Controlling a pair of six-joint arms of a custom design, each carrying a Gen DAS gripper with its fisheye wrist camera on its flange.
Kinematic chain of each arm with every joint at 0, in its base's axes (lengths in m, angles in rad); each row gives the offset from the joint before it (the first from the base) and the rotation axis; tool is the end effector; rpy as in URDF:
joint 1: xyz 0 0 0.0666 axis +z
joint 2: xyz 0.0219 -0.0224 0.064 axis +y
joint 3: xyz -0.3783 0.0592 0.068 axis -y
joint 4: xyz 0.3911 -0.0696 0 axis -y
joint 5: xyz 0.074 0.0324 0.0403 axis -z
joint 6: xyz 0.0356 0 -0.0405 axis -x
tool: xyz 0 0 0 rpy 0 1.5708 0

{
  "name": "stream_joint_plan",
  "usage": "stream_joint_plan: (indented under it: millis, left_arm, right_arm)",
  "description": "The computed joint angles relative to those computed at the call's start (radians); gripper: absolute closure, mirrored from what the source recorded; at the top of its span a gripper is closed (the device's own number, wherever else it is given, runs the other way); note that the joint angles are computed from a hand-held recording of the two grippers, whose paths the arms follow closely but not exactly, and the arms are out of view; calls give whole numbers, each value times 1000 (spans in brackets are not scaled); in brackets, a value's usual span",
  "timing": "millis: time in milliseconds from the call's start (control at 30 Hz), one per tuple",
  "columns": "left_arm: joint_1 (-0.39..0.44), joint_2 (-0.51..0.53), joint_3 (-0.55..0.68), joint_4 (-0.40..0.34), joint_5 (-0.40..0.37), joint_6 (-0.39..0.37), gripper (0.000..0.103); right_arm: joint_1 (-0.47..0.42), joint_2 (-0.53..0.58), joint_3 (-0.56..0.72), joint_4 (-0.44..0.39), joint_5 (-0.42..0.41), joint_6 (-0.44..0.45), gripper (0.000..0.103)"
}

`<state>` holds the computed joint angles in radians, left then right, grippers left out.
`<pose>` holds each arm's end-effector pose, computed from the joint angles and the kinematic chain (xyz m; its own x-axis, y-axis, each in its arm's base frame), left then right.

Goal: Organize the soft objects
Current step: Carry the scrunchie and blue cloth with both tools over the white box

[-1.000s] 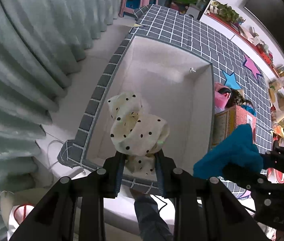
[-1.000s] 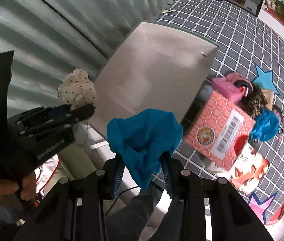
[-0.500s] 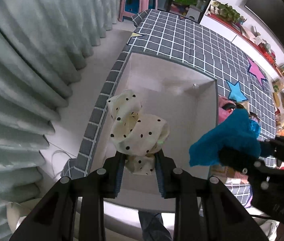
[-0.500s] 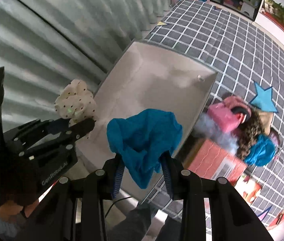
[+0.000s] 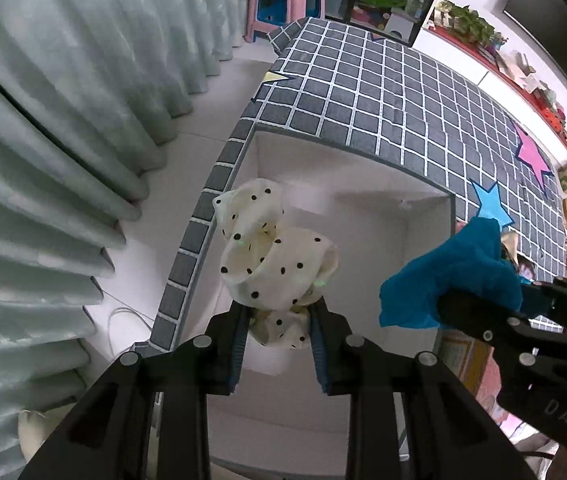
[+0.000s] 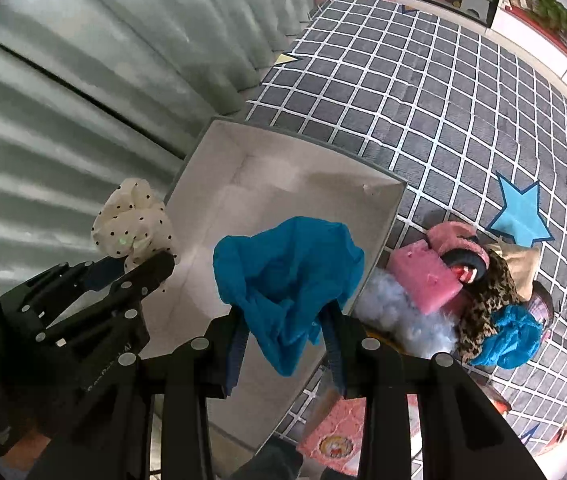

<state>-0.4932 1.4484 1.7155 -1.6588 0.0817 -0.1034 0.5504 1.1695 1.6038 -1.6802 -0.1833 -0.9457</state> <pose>0.3858 -0.2111 0.5098 -0.8121 0.5533 -0.1855 0.5715 0.8183 -0.0615 0.2748 0.1758 0.5666 -0.9299 0.3648 -0.0467 0.3250 0.8745 0.3599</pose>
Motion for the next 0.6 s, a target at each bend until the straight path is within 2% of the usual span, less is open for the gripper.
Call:
stream_joint_plan:
  millis: [600]
  left_arm:
    - [-26, 47, -8, 17, -38, 44, 72]
  right_arm:
    - [-92, 30, -58, 93, -58, 8, 67]
